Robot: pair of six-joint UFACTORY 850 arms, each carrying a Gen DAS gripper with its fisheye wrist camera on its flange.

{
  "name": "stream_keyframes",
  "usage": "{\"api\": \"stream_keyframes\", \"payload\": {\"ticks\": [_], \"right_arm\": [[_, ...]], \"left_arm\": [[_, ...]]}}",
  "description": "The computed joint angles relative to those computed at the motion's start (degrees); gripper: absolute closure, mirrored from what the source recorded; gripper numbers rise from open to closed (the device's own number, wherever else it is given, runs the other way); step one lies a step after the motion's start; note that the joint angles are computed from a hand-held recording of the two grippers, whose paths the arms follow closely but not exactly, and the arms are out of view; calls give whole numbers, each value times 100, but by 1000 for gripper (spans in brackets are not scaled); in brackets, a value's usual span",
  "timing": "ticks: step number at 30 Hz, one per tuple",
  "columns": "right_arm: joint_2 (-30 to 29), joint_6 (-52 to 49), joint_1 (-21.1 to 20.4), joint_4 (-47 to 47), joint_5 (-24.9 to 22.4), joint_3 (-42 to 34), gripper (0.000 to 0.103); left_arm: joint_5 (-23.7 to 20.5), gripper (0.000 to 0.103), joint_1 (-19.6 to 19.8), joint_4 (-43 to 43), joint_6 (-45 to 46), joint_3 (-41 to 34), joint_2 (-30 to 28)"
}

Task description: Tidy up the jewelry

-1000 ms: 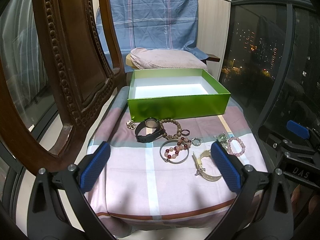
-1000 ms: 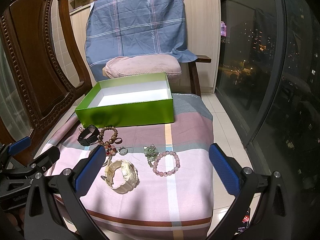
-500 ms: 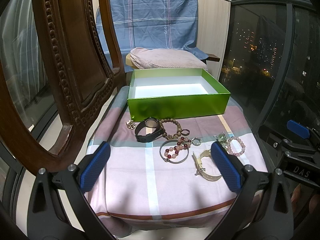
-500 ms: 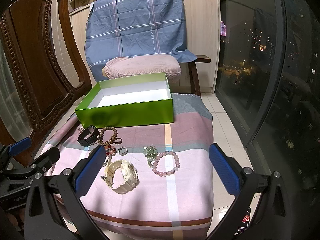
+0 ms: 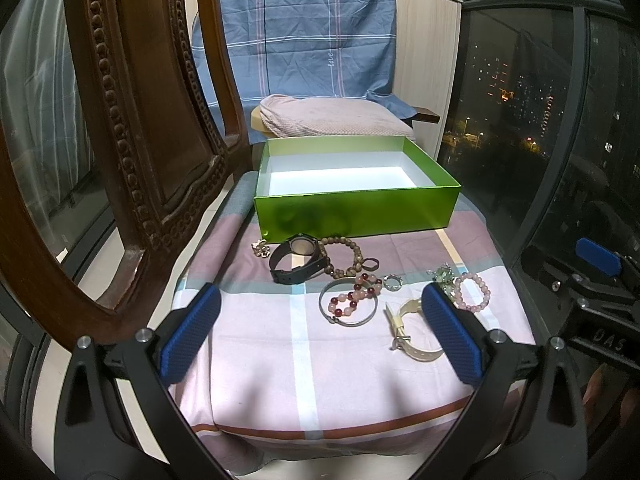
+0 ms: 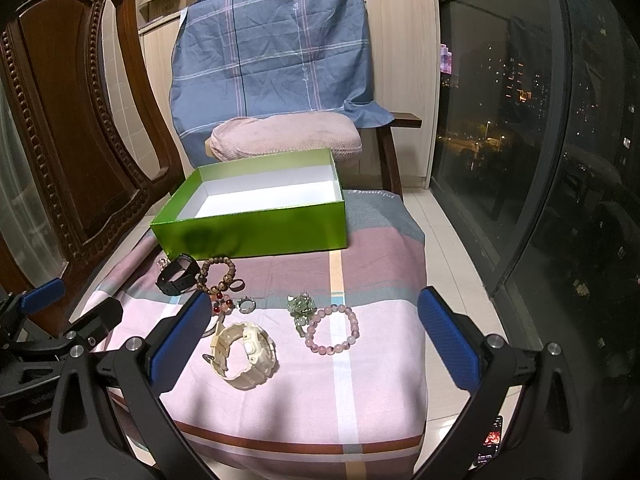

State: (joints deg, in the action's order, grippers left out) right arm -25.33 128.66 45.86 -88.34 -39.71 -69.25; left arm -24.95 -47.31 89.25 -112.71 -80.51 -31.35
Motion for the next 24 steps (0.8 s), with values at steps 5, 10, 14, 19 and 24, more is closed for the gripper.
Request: {"api": "stream_keyframes", "payload": {"ticks": [5,10,14,19,24], "right_arm": [[49,219,53,-282,-170,69,3],[150,490,150,-671,-497,187,3],[293,910,335,-1240,-1222,414,3],[291,1402,632,-1971,-2726,762,3],[267,890,410,-1267,-2155,612,3]], "left_arm": [[59,4,22,-339,256,-56,-14],[-255,4,0,-556,485,-102,0],[-116,4,31,-25,2,77,137],[-38,4,51,429,-553,186,166],[356,4,148,1595,-2076,414,252]]}}
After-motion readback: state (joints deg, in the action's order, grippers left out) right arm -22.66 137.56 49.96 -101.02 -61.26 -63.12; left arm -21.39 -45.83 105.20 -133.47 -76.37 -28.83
